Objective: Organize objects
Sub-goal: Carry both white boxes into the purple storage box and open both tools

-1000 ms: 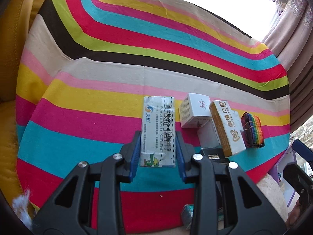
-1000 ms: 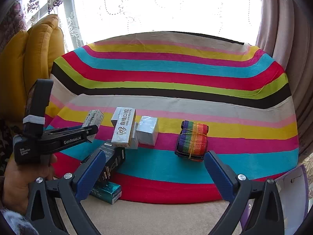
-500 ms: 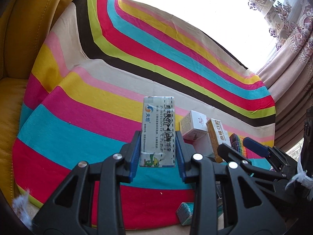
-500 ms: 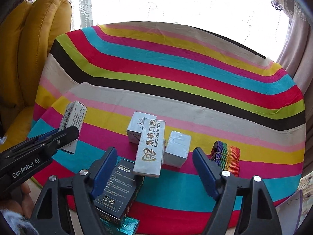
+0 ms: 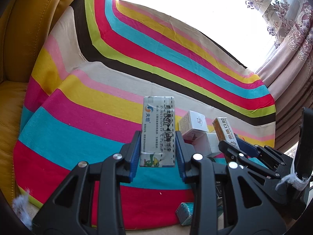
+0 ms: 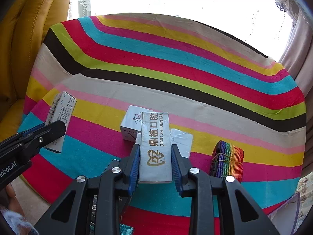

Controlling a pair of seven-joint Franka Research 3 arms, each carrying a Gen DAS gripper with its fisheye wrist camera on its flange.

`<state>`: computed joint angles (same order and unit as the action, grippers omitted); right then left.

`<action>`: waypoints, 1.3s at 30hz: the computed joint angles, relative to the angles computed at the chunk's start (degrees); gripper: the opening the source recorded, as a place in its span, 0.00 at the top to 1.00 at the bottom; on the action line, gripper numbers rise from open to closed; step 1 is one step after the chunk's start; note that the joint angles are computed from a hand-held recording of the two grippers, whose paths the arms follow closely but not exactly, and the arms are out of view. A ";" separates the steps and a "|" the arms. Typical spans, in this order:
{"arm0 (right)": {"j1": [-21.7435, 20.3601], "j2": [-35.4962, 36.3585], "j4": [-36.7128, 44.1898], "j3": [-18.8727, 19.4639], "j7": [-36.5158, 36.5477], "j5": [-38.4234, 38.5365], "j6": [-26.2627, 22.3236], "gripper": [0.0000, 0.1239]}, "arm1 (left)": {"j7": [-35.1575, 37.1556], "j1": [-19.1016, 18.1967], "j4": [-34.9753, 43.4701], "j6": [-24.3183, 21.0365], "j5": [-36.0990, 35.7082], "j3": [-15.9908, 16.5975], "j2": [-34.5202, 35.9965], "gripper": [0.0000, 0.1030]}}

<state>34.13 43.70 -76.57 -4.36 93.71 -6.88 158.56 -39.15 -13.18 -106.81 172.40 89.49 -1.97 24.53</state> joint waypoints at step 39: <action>0.93 -27.67 -45.65 -14.59 11.61 -3.22 20.79 0.74 | 47.75 -12.79 10.02 -5.70 -34.30 -5.70 5.28 0.64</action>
<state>35.05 16.03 -122.22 -18.94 105.31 -10.11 179.36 8.61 -25.97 -96.79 166.70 55.18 -7.68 29.81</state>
